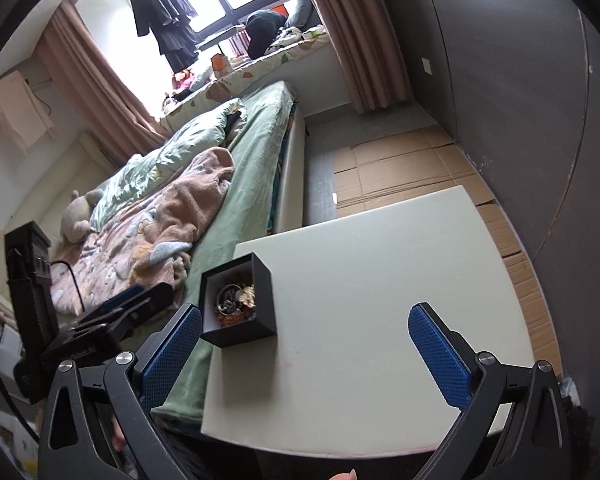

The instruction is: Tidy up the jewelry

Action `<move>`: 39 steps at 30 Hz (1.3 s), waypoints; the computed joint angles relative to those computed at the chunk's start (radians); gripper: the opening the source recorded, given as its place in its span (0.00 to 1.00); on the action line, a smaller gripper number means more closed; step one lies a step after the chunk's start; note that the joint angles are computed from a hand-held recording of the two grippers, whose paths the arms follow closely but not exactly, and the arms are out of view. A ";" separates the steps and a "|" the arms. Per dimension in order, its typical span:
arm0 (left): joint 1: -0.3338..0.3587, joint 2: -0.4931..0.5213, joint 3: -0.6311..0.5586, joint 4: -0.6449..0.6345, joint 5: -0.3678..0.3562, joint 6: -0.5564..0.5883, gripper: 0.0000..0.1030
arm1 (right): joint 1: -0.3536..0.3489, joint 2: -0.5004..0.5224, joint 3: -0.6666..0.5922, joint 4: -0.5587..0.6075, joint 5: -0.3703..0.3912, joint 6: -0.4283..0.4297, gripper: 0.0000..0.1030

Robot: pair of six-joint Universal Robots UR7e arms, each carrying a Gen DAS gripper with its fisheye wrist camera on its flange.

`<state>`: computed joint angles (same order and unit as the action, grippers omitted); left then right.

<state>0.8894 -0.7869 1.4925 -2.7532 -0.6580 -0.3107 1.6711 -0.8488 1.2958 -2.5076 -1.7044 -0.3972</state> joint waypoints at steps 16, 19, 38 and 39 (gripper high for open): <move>-0.096 -0.095 0.215 -0.046 0.069 -0.003 1.00 | -0.028 -0.165 0.228 -0.095 -0.021 -0.095 1.00; -0.103 -0.102 0.249 -0.093 0.065 0.020 1.00 | -0.034 -0.186 0.275 -0.158 -0.024 -0.096 1.00; -0.149 -0.122 0.388 -0.232 0.170 0.008 1.00 | -0.041 -0.256 0.431 -0.335 -0.020 -0.129 1.00; -0.151 -0.121 0.391 -0.241 0.169 0.017 1.00 | -0.041 -0.257 0.431 -0.329 -0.019 -0.129 1.00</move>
<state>0.7384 -0.9076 1.8832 -2.9946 -0.4889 -0.2938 1.6302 -1.1054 1.7265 -2.8367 -1.7231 -0.5266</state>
